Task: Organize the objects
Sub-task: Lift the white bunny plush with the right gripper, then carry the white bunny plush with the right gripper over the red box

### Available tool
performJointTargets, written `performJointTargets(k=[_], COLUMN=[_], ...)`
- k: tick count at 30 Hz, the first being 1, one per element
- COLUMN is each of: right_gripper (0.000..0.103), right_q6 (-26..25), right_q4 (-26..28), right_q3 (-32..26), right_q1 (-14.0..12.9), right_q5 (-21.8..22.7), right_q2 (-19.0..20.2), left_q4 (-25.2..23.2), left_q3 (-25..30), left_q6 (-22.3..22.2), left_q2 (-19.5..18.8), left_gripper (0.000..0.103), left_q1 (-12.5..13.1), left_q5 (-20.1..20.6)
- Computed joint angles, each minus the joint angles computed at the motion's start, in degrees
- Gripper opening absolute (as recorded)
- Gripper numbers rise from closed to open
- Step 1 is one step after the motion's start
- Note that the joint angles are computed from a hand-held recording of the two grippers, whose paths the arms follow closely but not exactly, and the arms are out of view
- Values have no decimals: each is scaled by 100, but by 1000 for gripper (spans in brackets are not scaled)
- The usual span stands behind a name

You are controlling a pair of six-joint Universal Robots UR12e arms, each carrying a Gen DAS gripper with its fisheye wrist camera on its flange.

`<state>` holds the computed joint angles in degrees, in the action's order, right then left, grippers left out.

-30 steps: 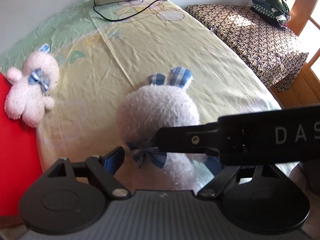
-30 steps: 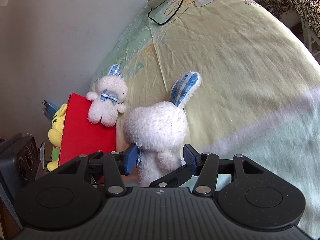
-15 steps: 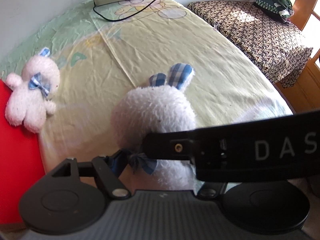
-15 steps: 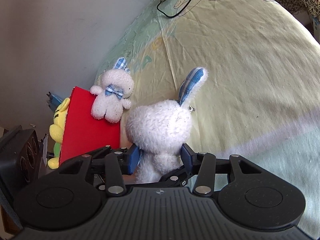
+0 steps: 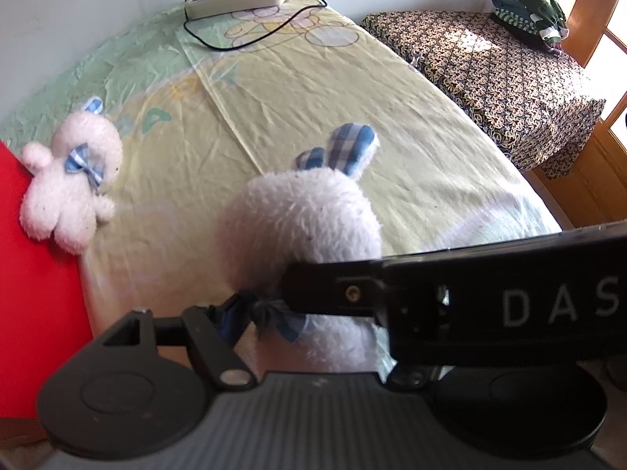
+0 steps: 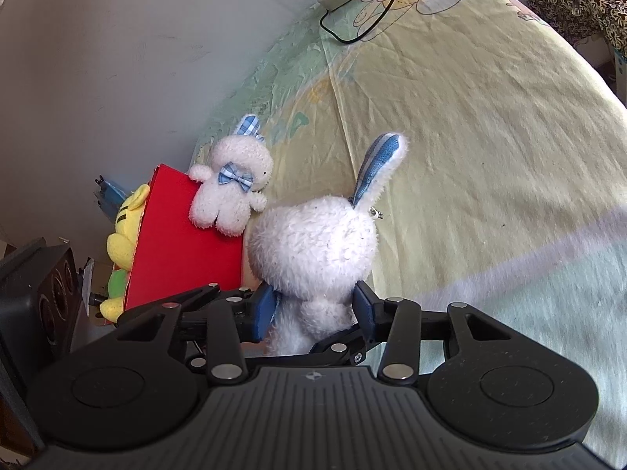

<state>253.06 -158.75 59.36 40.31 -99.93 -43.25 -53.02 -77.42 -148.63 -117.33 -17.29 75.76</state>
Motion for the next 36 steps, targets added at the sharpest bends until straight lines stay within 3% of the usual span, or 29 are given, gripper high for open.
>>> performJointTargets(k=[18,36], right_gripper=[47,47], right_q6=[-513,-1769], right_q4=[224,328], right_q3=[-432,-1434], right_q1=[90,183], right_q5=[-6,63], right_q2=[147,533], left_q4=[282,1035], left_q3=[-302,-605], left_q6=[-237,-705], left_q2=[258,664], left_gripper=[68,68], left_q1=[150,421], left_q5=[-112,-117])
